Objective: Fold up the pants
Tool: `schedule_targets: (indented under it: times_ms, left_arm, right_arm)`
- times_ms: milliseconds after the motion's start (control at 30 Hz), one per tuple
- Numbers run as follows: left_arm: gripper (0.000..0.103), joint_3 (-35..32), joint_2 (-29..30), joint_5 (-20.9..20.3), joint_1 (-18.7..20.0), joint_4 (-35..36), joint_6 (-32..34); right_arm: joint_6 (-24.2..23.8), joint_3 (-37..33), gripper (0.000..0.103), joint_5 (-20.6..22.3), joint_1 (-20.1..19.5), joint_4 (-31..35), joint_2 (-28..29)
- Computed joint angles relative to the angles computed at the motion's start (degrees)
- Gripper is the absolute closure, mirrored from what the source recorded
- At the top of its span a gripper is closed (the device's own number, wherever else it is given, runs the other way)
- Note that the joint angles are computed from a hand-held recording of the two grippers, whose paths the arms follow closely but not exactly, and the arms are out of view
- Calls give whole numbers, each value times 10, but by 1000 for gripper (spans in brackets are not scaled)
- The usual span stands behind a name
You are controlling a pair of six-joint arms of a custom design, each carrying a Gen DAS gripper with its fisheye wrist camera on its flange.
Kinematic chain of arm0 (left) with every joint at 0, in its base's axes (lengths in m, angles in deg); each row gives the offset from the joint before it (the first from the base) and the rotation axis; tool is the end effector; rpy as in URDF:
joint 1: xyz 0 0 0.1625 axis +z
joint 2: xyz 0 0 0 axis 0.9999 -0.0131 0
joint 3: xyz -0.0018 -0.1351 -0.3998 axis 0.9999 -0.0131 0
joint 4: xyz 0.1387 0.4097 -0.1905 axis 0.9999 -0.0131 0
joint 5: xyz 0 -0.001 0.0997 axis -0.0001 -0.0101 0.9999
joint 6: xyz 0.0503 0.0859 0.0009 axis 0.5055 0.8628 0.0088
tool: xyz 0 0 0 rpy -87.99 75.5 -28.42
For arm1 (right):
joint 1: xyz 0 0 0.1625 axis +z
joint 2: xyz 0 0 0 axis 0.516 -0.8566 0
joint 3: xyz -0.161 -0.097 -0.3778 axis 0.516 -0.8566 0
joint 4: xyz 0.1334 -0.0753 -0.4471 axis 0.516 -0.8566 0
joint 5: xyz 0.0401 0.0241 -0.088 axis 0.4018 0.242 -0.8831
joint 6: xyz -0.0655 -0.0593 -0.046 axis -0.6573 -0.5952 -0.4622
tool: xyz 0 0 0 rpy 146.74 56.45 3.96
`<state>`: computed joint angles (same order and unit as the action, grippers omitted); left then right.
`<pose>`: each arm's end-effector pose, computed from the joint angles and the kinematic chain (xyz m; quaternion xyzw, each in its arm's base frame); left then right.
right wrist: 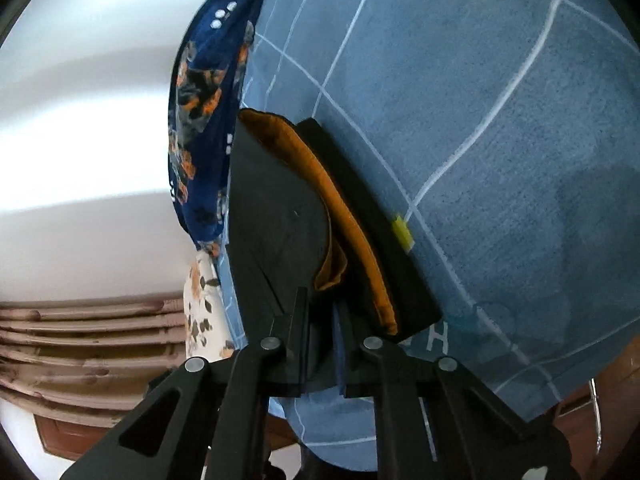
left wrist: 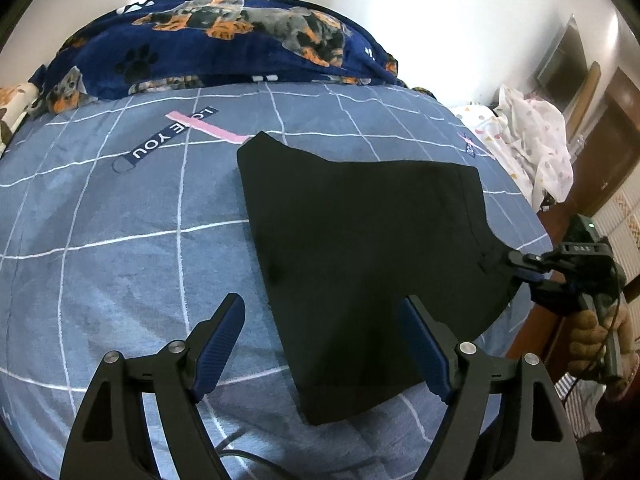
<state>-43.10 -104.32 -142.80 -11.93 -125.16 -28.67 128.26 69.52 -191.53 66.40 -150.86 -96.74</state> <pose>-0.0561 -0.9164 0.2361 0.4920 0.8679 0.0026 0.0683 0.1769 -0.6028 0.0015 0.4151 0.7482 -0.5059 0.1095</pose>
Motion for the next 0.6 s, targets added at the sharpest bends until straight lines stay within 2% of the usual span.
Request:
schedule_targets:
  times_ms: [167,267,367,467,533,600]
  left_arm:
    - [22,-4,0,-10,-1,6,2]
    - [22,11,-4,1,-4,3,9]
    - [22,30,-10,14,-6,-3,17]
    - [22,45,-13,22,-6,-15,31]
    - [22,50,-10,35,-7,-20,34]
    - [22,40,-1,45,-6,-10,30]
  right_arm:
    - [-15,3,94,-43,43,-25,0]
    - [10,11,96,-51,45,-13,3]
    - [56,16,97,-28,25,-27,24]
    - [65,18,97,-6,11,-57,35]
    - [56,19,97,-4,11,-54,32]
    - [72,20,97,9,7,-69,36]
